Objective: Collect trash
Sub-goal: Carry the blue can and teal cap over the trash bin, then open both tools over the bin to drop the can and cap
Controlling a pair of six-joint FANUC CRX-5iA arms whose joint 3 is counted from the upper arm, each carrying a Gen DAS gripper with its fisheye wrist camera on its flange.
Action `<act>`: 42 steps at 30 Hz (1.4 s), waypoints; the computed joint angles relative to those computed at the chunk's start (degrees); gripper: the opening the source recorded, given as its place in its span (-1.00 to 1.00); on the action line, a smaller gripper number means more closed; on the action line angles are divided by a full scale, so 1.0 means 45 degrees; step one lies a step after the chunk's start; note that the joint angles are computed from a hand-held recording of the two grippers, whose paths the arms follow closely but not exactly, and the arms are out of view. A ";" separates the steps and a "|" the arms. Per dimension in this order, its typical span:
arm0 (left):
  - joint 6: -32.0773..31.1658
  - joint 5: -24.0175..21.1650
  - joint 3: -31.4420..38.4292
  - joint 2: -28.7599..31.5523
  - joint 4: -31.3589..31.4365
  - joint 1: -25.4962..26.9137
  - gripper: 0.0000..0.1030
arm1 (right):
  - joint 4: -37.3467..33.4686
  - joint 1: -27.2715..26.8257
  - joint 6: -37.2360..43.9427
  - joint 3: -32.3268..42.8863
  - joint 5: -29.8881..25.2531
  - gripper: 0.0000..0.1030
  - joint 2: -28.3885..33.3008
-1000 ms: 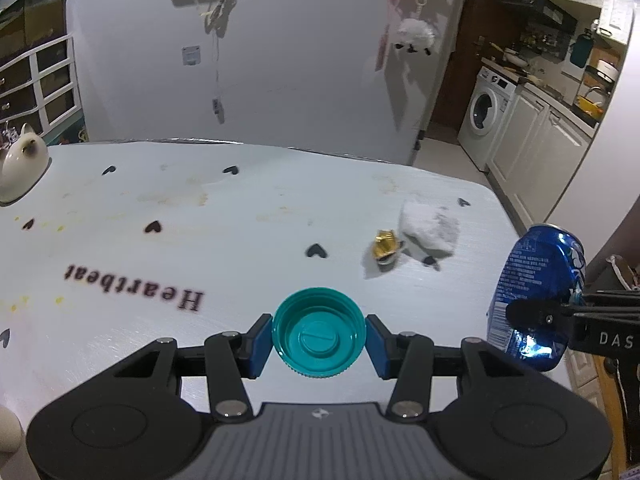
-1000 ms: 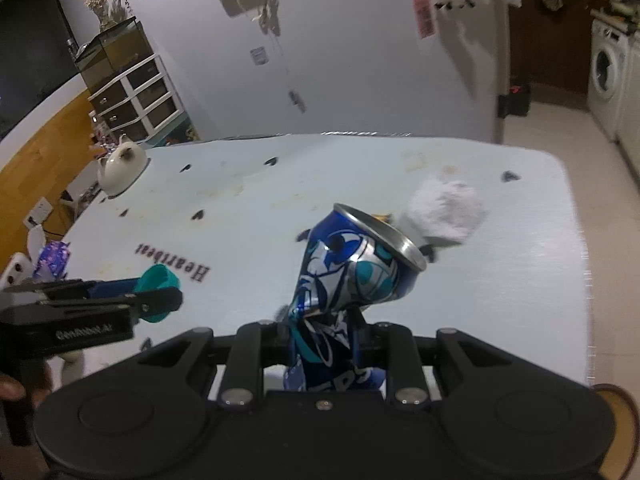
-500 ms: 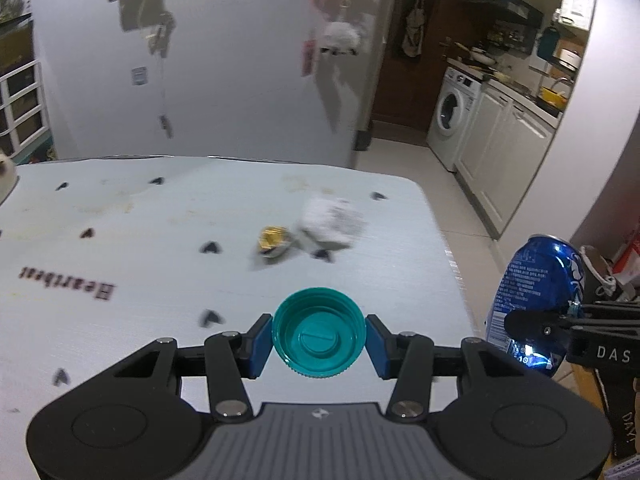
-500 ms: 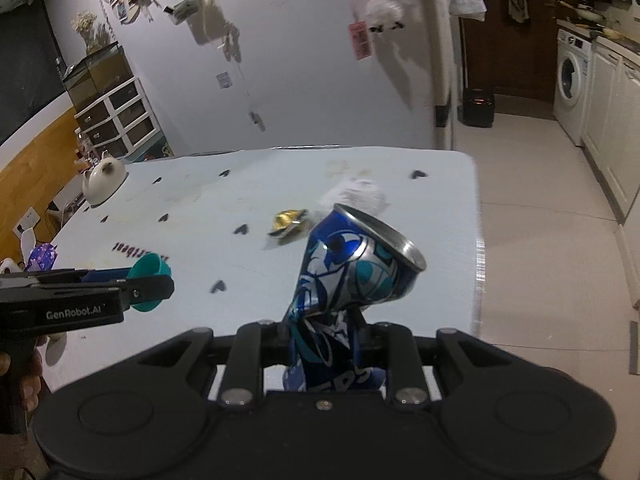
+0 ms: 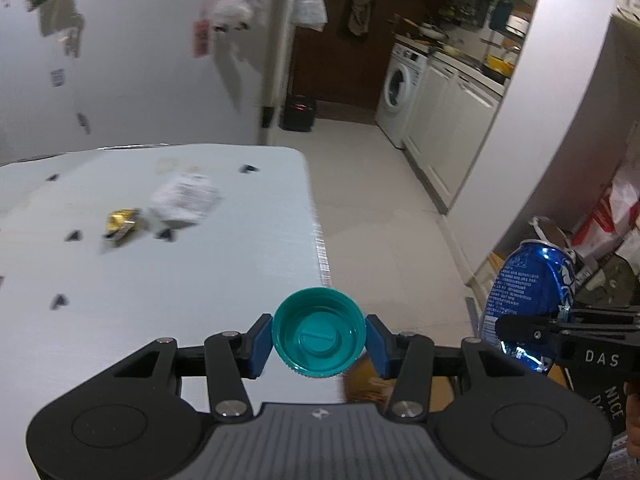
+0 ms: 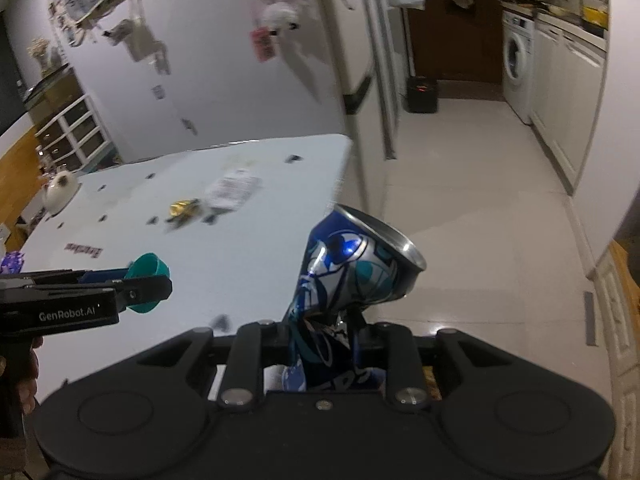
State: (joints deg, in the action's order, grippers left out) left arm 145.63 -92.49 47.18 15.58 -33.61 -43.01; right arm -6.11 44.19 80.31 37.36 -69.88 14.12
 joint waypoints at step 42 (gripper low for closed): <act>-0.4728 0.3627 -0.1261 0.5542 0.9287 0.2899 0.46 | -0.2366 -0.3983 -0.0408 -0.1979 -0.1006 -0.52 0.2251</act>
State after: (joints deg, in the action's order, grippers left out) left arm 124.36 -76.17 41.50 40.52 8.18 -29.96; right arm -16.75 26.27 78.48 28.45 -74.40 24.24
